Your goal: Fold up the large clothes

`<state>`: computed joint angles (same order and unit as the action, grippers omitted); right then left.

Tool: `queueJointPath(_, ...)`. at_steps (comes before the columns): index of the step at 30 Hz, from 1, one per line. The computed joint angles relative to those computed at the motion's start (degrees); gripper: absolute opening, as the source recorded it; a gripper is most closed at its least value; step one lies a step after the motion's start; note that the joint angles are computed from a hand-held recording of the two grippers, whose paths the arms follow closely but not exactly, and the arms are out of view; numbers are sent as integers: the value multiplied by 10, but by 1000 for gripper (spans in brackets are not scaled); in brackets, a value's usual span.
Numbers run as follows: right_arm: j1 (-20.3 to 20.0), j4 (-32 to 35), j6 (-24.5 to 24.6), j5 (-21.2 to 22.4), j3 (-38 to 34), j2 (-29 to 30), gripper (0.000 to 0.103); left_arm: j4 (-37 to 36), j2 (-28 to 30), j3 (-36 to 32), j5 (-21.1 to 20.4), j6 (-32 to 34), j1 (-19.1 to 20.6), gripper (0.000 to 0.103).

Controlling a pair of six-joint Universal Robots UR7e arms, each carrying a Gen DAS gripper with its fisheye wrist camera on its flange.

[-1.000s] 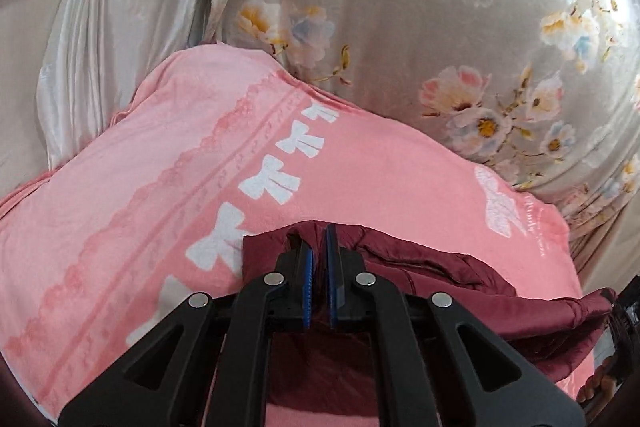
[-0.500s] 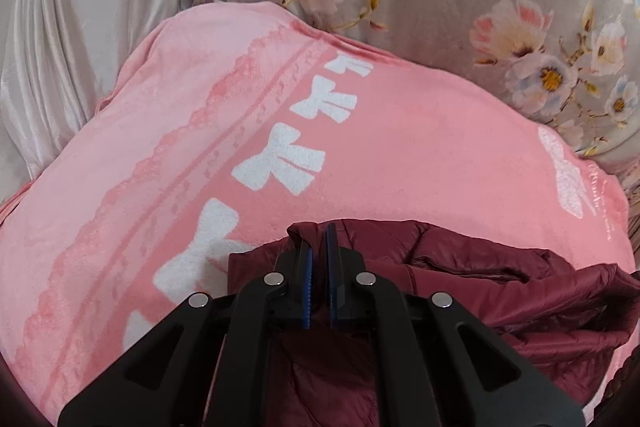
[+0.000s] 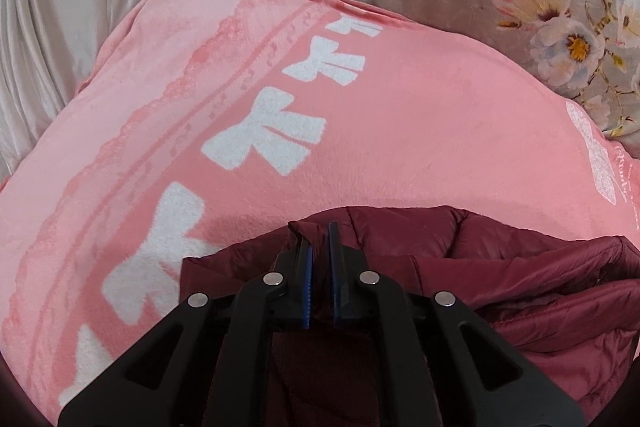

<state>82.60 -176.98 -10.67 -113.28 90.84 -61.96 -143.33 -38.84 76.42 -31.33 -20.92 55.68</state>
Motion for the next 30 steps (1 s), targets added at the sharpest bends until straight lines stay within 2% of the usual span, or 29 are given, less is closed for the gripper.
queueJointPath(14,-9,14,-3,-12,-17,26,3,-69,16,10,-17,37,16,10)
queueJointPath(18,-13,13,2,-6,-16,26,4,-90,10,17,-39,37,21,12)
queueJointPath(21,-16,13,6,8,-14,23,6,-137,-2,35,-72,39,27,15)
queueJointPath(23,-22,3,9,32,-4,15,10,-180,-15,55,-86,36,27,18)
queueJointPath(24,-30,-12,15,62,9,5,15,-190,-20,61,-81,36,24,20)
queueJointPath(25,-32,-27,21,74,18,-2,20,-194,-26,67,-60,41,16,21)
queueJointPath(26,-32,-62,27,74,34,-12,29,-193,-28,71,-25,48,5,27)
queueJointPath(27,-30,-88,25,72,44,-18,34,-204,-28,74,-2,62,-2,37)
queueJointPath(28,-26,-130,21,69,62,-29,34,-232,-30,79,31,101,-17,41)
queueJointPath(30,-18,-156,12,80,81,-48,34,-237,-35,78,61,133,-36,42)
